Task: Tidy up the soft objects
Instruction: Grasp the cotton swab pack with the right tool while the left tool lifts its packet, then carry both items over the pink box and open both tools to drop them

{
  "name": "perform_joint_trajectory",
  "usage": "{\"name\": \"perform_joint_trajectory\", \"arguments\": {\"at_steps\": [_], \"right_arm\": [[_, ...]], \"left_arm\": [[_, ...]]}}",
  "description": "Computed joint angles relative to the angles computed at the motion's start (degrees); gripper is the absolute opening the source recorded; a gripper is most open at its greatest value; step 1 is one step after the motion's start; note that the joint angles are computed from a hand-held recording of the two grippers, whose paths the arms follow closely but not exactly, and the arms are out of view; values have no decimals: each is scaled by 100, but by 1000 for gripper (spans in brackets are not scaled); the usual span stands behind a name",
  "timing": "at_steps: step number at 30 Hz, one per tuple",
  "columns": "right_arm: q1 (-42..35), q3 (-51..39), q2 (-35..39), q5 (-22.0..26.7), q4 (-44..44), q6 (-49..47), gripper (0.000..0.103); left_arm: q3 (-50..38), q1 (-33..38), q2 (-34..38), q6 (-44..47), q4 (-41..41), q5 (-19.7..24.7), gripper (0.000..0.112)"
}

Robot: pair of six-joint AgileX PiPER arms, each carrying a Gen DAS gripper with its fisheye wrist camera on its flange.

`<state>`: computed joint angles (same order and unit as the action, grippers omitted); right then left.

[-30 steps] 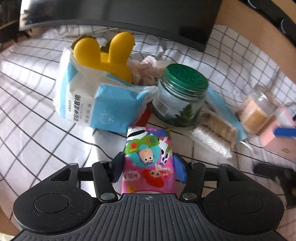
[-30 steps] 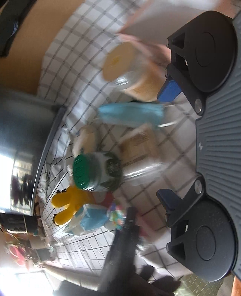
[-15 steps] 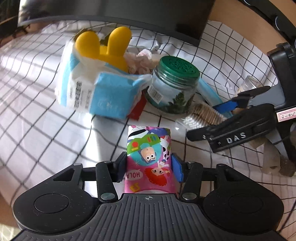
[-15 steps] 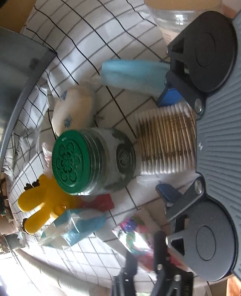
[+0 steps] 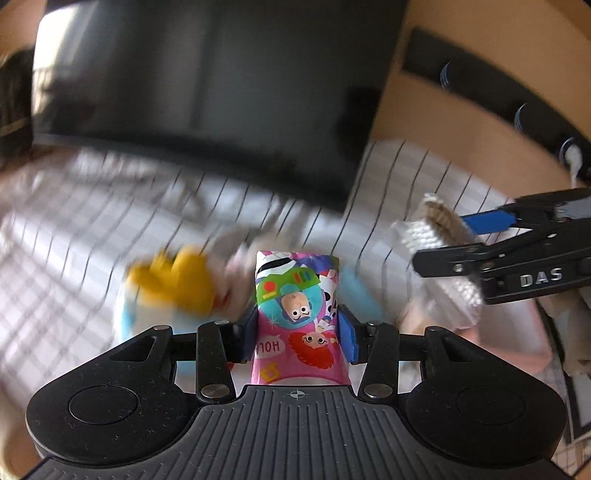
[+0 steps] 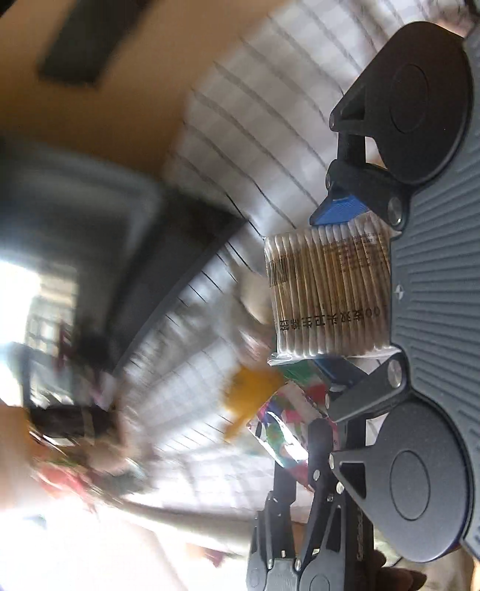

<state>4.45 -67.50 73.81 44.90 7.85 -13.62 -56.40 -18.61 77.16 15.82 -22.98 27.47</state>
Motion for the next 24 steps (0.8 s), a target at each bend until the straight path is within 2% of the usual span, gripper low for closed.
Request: {"name": "perform_joint_trajectory", "arguments": {"at_steps": [4,8,15,20,24], "right_arm": [[-795,-66,-449,-12,-80,61,74],[-1749,334,-984,-248,44,-226,74],[-3845,1030,-1368,-333,1723,-1879,74],[-5201,1368,-1335,-137,2955,-3101,74],[-5350,1427,-1059,-303,2999,-2994,74]], "left_arm": [[-914,-731,443,-1238,1028,85,49],[-1537,-1293,870,-1356,1054,151,49],[-2485,-2100,1755,-1624,1244,305,49],[-3062,-2463,2393,-1359,883,425,49],[-3271,-2688,2798,-945,354,482,49]]}}
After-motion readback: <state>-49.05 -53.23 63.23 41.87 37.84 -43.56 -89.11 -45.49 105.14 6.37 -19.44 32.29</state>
